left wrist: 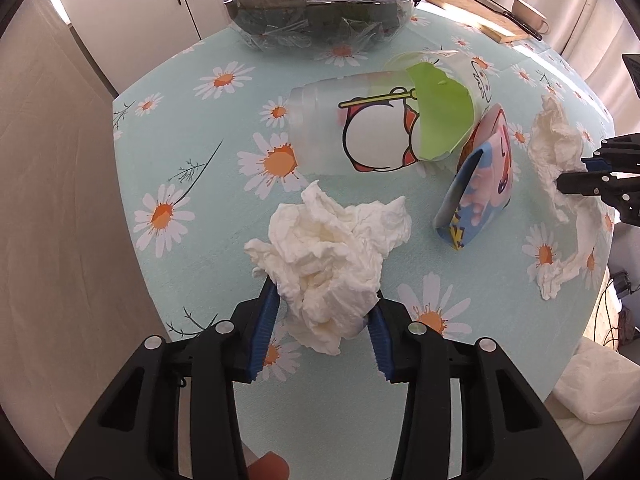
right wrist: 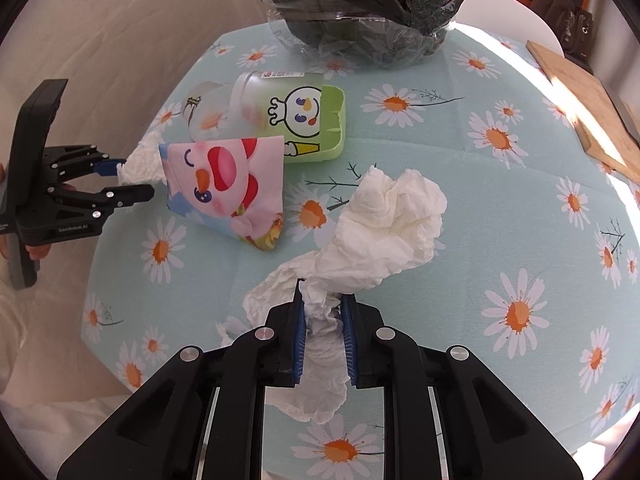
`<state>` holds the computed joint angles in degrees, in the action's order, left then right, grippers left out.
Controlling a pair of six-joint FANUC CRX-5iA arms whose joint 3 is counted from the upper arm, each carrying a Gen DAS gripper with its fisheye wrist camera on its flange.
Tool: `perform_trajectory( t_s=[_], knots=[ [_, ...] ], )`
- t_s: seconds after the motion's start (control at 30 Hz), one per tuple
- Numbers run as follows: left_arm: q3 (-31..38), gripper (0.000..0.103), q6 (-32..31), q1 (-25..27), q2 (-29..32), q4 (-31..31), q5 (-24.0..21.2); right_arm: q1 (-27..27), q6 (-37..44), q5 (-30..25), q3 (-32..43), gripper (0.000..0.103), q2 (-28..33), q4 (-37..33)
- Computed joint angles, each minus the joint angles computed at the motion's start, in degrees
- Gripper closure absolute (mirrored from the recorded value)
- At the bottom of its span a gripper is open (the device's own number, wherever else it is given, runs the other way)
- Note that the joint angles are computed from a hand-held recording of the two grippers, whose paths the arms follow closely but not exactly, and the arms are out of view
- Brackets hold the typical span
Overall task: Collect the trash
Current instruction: 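Lift both crumpled tissues up over the black trash bin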
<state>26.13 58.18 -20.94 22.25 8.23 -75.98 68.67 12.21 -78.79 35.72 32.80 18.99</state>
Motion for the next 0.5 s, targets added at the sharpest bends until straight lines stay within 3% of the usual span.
perform_trajectory(
  t_s=[0.5],
  knots=[
    [2.1,0.06,12.0,-0.5,-3.3,-4.7,-1.2,-3.6,7.7,3.3,-7.1,0.088,-8.0,2.2]
  ],
)
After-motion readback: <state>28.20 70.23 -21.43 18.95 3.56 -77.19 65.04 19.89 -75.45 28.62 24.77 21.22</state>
